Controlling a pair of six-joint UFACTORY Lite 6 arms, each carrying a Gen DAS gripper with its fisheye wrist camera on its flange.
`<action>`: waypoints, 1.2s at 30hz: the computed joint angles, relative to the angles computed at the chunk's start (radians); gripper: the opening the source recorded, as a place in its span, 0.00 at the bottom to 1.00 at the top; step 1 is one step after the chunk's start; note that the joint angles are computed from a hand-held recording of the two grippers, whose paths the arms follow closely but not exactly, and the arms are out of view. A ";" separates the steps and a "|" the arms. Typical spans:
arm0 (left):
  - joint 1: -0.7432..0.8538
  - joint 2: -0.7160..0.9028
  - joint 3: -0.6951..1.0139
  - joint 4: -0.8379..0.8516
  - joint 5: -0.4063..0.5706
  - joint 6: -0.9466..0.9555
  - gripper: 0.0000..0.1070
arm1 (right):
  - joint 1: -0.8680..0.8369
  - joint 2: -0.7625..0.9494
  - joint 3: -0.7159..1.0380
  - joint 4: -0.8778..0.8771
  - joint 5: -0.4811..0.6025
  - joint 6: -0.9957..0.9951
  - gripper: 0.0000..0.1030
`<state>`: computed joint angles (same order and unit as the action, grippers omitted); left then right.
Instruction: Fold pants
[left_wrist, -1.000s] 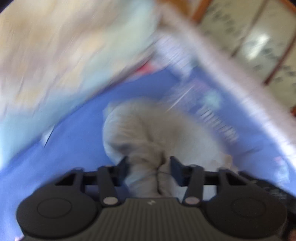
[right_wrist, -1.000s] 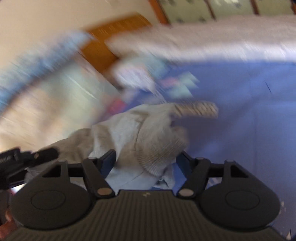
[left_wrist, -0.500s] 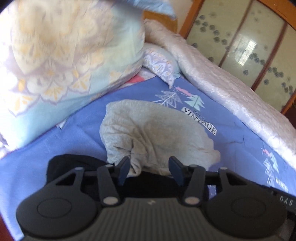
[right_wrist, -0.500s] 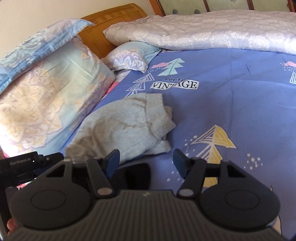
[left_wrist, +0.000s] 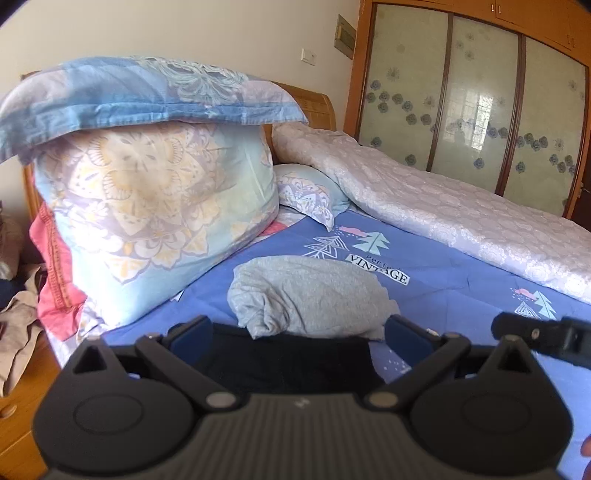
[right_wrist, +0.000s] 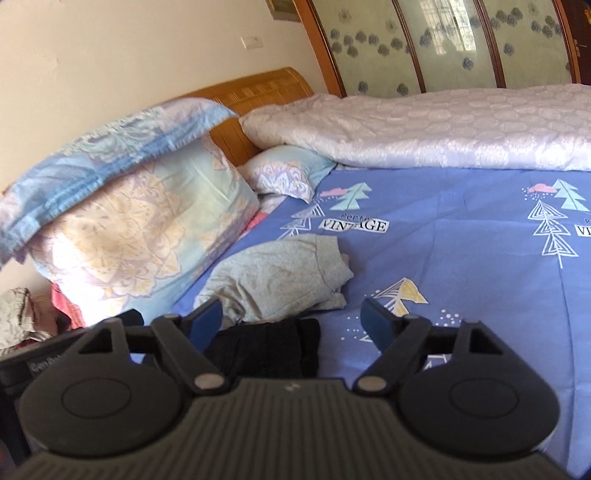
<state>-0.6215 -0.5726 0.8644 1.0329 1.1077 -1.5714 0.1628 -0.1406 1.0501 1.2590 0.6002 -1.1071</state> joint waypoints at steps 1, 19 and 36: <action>-0.067 0.003 0.012 -0.010 0.066 -0.028 0.96 | -0.021 -0.026 -0.010 -0.015 0.024 0.013 0.86; -0.619 0.250 0.262 0.004 0.637 -0.188 0.96 | -0.370 -0.266 -0.119 -0.038 0.384 0.029 0.97; -0.672 0.315 0.281 -0.008 0.676 -0.196 0.96 | -0.450 -0.327 -0.163 -0.040 0.483 -0.025 1.00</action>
<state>-1.2931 -0.2571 1.1455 1.0245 1.7840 -1.7675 -0.2873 -0.4674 0.8867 1.2190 1.0835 -1.1321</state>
